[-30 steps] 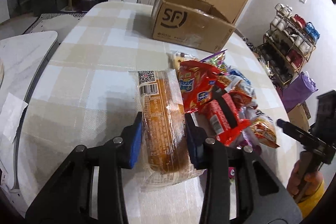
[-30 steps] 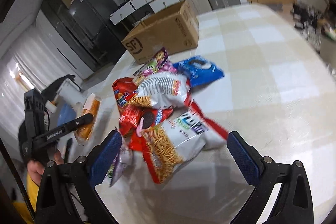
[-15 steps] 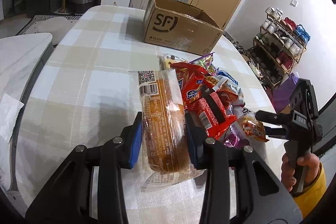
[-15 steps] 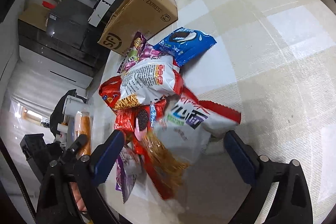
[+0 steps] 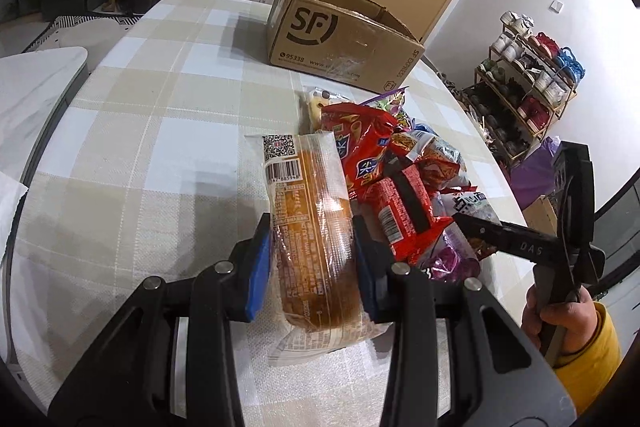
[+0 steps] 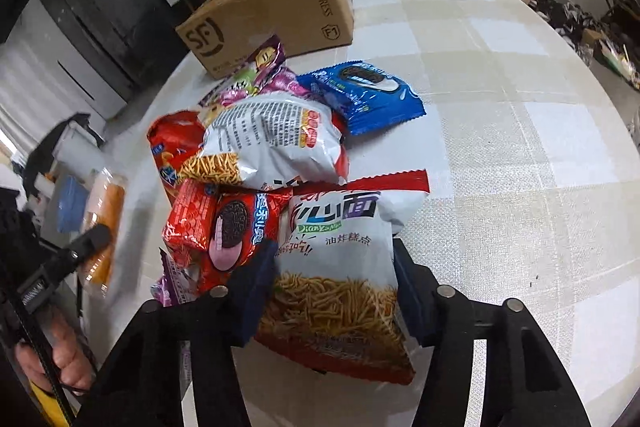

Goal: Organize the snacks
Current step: 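Lift the bread bag with the left tool while the right tool lifts the noodle bag toward the box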

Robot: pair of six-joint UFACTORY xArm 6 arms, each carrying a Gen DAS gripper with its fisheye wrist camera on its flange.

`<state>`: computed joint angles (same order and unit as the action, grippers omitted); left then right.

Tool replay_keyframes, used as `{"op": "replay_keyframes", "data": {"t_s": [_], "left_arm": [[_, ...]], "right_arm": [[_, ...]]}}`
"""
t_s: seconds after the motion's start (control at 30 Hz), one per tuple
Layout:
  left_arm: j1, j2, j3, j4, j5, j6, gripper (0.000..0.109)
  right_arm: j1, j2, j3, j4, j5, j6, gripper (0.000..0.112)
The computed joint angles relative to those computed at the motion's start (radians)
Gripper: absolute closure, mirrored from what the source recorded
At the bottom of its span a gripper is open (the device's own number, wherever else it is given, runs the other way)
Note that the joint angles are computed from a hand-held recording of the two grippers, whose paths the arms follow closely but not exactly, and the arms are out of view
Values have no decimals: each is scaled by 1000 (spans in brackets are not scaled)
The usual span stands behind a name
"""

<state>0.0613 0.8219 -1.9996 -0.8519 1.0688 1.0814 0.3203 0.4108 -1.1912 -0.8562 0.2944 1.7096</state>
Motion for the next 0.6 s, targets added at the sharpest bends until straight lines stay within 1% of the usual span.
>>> {"op": "replay_keyframes", "data": {"t_s": [0.03,0.1,0.27,0.33,0.6], "left_arm": [[0,-2,4,-3,-2,2,75],[0,-2,5,-7,-3,7,75],[-4,-28,39,-22,-25,23,75],[-6,-50,65,-28,-37,35,75],[-13,-139,167,-48,-84,82,75]], "right_arm": [[-3,-11,13,-54,-2,53,59],[-5,-26,30,-111,-3,107,60],[-9,-77,79,-313,-22,315,61],[-11,-99,96,-375,-25,381,61],[-13,-216,165,-704,-29,726,61]]}}
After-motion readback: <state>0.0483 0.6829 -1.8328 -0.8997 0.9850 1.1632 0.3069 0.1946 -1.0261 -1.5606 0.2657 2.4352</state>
